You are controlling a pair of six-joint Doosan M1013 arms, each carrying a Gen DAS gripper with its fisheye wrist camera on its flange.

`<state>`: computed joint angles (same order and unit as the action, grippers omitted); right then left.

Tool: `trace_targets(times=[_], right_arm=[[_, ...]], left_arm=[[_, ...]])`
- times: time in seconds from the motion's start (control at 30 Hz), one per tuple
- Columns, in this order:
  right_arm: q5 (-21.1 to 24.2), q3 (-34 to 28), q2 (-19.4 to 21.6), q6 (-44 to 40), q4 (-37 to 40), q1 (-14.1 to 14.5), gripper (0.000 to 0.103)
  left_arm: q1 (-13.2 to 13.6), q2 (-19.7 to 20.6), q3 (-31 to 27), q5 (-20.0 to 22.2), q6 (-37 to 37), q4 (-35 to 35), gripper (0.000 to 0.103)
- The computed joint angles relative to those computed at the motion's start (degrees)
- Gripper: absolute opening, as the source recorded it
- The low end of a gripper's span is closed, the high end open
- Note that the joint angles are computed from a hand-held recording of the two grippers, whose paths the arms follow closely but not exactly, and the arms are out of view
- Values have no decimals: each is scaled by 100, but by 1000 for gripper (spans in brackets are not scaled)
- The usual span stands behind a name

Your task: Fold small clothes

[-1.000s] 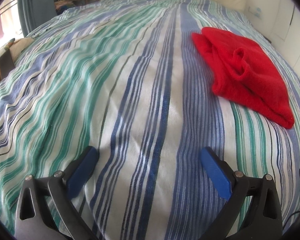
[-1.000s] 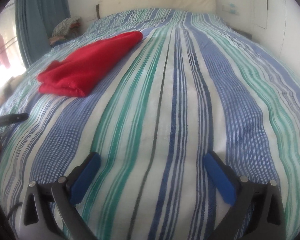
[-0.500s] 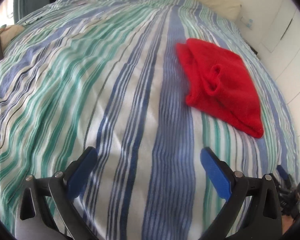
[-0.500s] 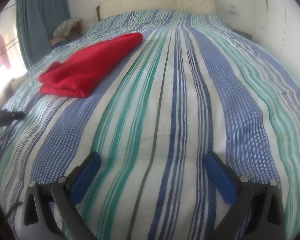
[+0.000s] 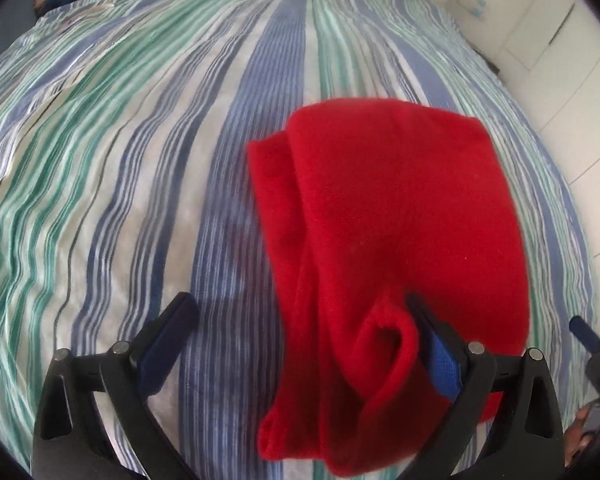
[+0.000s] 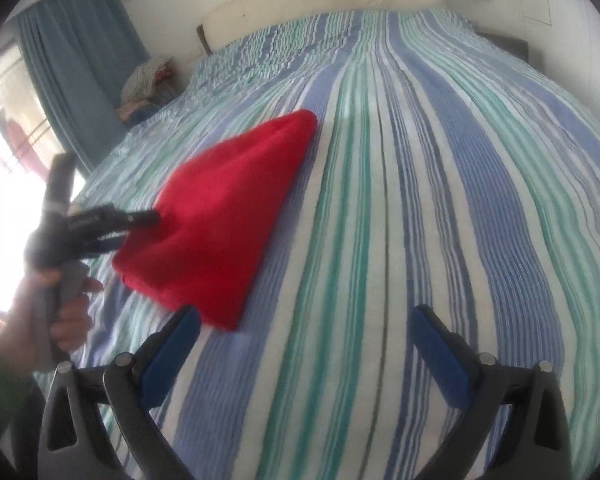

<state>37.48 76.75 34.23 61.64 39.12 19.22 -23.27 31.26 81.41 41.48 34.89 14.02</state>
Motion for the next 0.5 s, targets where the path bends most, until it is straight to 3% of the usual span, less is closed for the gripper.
trace_targets(times=[0.07, 0.2, 0.27, 0.3, 0.33, 0.4, 0.5], right_arm=[[452, -609, 376, -174, 540, -24, 102], [1294, -1974, 1301, 447, 661, 41, 100], [1872, -2623, 1787, 1077, 770, 62, 83], [2085, -2829, 1956, 1207, 894, 81, 68], [2085, -2902, 2016, 1165, 875, 129, 46], [1850, -2934, 1960, 1136, 217, 289, 37], [1490, -2828, 1737, 789, -219, 407, 31]], left_arm=[[55, -39, 83, -172, 72, -144, 103], [113, 1, 60, -225, 432, -582, 103], [141, -10, 141, -525, 638, -884, 100], [155, -19, 175, -685, 862, -1101, 80], [178, -41, 235, -912, 1373, -1584, 37], [161, -26, 105, -794, 1550, -1661, 27], [45, -100, -46, -793, 1369, -1124, 25]])
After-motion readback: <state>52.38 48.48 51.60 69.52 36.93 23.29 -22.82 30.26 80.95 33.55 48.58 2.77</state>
